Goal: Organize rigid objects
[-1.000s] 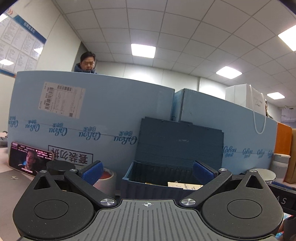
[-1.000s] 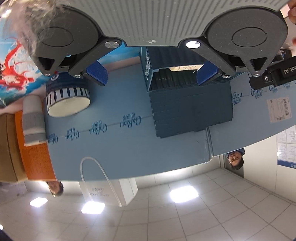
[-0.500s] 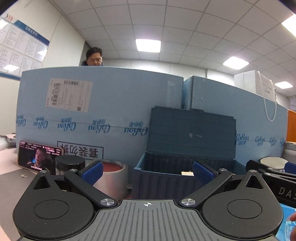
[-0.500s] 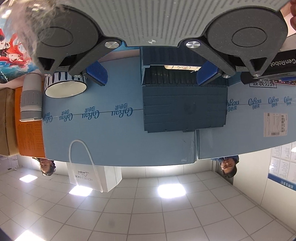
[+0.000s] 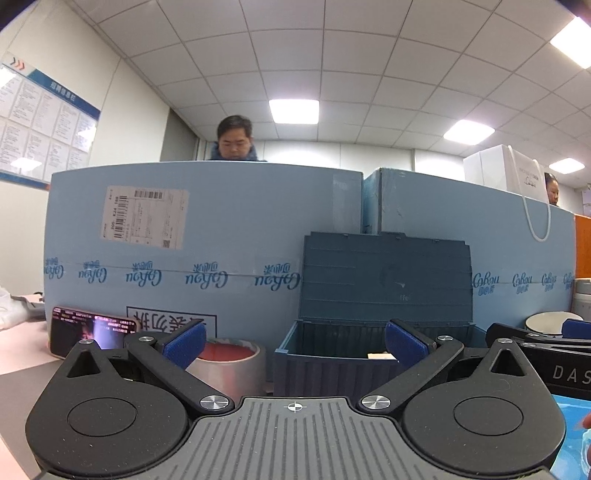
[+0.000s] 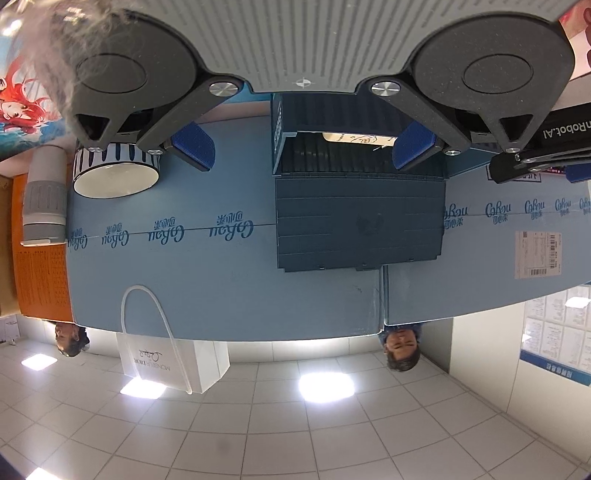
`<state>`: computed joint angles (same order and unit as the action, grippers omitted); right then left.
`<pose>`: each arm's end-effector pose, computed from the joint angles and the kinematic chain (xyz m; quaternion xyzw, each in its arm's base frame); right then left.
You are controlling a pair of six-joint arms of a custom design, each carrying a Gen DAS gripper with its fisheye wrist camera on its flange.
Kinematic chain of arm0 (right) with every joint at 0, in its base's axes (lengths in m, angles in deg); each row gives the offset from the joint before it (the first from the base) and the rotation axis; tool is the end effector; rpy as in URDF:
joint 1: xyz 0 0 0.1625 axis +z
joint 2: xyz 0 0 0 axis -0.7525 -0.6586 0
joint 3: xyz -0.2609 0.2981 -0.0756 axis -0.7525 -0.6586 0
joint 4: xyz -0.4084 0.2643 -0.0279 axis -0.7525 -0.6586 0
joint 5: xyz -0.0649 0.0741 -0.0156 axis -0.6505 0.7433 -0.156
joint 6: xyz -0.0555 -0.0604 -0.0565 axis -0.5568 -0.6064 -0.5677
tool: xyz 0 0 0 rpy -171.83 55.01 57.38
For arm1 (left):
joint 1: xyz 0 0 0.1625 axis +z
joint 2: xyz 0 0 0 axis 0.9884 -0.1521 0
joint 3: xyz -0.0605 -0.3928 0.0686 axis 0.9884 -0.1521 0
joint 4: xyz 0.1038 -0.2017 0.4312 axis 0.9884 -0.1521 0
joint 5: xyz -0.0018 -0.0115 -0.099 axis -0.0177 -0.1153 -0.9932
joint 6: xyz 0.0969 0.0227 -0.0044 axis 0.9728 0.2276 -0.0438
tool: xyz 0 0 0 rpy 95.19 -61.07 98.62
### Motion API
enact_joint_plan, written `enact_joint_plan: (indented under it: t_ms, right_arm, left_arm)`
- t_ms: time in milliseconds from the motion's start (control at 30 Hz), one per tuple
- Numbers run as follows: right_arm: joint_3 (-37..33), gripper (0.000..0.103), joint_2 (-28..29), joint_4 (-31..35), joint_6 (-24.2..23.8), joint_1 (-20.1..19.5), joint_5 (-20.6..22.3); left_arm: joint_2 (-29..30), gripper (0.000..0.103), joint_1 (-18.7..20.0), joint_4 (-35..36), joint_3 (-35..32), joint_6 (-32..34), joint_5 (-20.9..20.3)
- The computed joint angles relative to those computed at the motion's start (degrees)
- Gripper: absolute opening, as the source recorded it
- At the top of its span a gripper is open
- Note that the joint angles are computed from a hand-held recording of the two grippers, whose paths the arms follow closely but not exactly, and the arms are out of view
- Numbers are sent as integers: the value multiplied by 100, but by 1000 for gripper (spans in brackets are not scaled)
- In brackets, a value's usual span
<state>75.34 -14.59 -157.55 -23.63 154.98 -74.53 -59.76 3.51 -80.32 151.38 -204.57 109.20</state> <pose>0.2921 -0.6486 -0.1366 0.2314 -0.6814 0.6429 0.2624 0.0775 -0.6678 0.2373 0.2837 0.6779 -0.6359 0.2357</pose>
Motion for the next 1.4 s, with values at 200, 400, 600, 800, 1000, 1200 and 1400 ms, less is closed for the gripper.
enact_joint_plan:
  t_ms: [200,400,600,800,1000,1200,1400]
  right_arm:
    - [-15,103,24,-31,-90,11,8]
    - [-21,103,35,-62,-118,14,32]
    - [-21,103,34,-57,-121,18,20]
    - [-36,103,44,-62,-130,20,20]
    - [-39,103,51,-71,-139,24,21]
    - [-45,103,56,-71,-142,26,17]
    - [-48,103,57,-72,-143,25,21]
  left_arm:
    - [3,103,-3,-4,3,54,5]
    - [-5,103,-1,-37,28,94,35]
    - [-10,103,-6,-51,40,101,29]
    - [-7,103,-6,-64,46,112,22]
    - [-2,103,-6,-56,38,107,22]
    - [3,103,-7,-44,29,106,12]
    - [2,103,-10,-63,34,124,-3]
